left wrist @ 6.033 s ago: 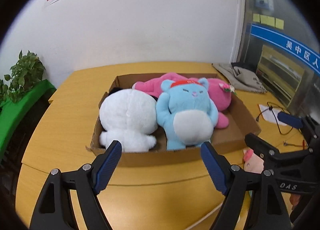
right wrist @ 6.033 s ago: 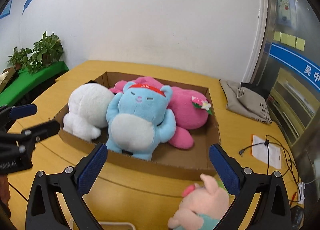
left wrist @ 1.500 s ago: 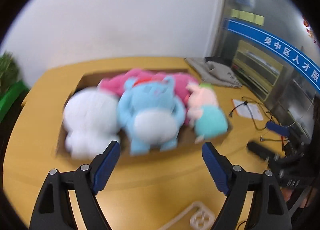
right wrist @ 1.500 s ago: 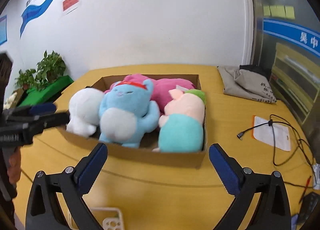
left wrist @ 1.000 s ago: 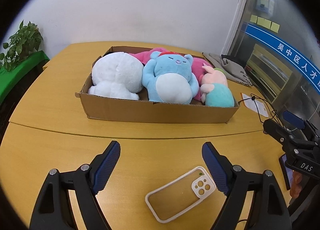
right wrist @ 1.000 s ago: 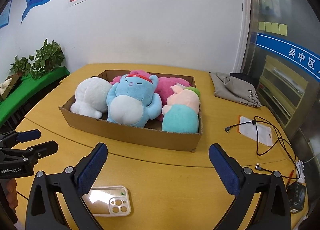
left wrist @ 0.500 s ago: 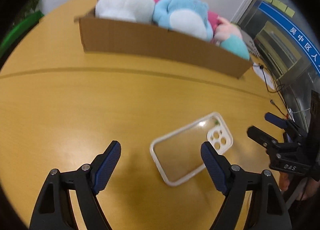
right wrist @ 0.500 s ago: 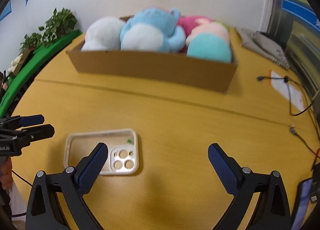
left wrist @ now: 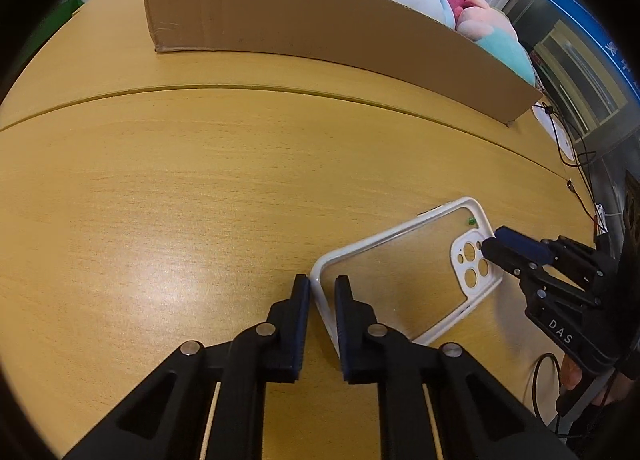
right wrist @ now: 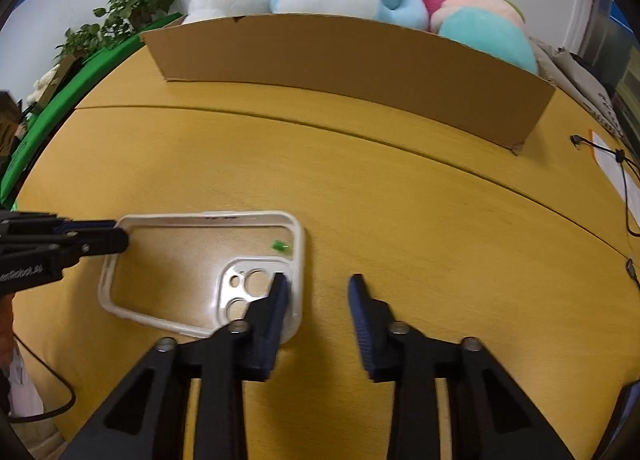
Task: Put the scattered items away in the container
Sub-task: 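Close the right tool on the phone case rim and lift it, then carry the phone case with the right tool and drop it into the box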
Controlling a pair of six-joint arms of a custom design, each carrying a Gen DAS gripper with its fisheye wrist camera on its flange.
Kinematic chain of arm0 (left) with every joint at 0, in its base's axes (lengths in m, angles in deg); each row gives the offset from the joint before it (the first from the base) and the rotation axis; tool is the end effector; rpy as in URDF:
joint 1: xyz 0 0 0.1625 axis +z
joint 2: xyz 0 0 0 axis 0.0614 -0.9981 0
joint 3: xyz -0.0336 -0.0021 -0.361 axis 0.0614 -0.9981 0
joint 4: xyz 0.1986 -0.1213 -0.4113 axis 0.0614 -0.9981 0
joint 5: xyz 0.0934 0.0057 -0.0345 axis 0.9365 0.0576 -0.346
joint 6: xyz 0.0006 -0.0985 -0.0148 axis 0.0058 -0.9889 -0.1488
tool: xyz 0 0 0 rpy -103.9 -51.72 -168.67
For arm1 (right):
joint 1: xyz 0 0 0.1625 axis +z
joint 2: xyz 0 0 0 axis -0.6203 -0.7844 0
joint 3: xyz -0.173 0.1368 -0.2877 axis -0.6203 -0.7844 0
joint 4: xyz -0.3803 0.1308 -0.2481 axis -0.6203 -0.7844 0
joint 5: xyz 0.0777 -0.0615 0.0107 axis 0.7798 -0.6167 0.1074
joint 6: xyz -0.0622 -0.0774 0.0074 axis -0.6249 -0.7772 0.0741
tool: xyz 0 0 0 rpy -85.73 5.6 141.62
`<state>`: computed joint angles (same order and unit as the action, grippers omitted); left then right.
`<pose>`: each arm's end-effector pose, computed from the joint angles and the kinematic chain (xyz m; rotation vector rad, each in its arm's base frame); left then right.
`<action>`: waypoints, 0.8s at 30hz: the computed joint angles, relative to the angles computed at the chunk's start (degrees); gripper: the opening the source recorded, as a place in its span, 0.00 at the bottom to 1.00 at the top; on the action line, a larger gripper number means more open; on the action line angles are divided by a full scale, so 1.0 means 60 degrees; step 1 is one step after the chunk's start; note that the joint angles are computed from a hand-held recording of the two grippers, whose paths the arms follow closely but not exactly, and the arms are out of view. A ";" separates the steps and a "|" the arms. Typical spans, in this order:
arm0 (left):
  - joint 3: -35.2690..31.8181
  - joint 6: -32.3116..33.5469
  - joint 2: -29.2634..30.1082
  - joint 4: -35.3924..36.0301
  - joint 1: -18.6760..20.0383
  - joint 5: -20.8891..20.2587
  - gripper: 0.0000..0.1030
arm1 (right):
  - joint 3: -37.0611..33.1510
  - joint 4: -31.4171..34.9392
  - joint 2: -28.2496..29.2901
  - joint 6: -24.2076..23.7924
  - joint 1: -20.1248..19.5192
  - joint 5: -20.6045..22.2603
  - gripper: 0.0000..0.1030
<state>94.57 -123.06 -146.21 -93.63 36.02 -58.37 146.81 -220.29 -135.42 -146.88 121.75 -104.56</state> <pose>-0.2243 -0.4424 -0.0216 -0.2011 2.4828 -0.6134 0.0436 -0.5045 0.1557 1.0575 -2.4296 0.2185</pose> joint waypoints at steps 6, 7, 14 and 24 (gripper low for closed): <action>0.0087 0.0449 -0.0210 -0.0400 0.0152 -0.0165 0.09 | 0.0255 -0.0160 -0.0293 0.0090 -0.0065 0.0265 0.06; 0.0121 0.0531 -0.0297 -0.0469 0.0130 -0.0124 0.08 | 0.0295 -0.0154 -0.0401 0.0112 -0.0052 0.0339 0.06; -0.0320 0.1910 -0.0822 -0.0710 0.0060 0.0694 0.07 | 0.0192 -0.0462 -0.0920 0.0636 0.0534 0.0985 0.07; -0.3735 0.6922 0.0491 -0.1851 0.0770 0.2433 0.07 | -0.2303 -0.2198 0.1218 0.0774 0.1942 0.1064 0.09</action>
<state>72.17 -81.53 -143.27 -104.74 40.64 -43.77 133.00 -233.48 -128.12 -142.24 133.40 -98.18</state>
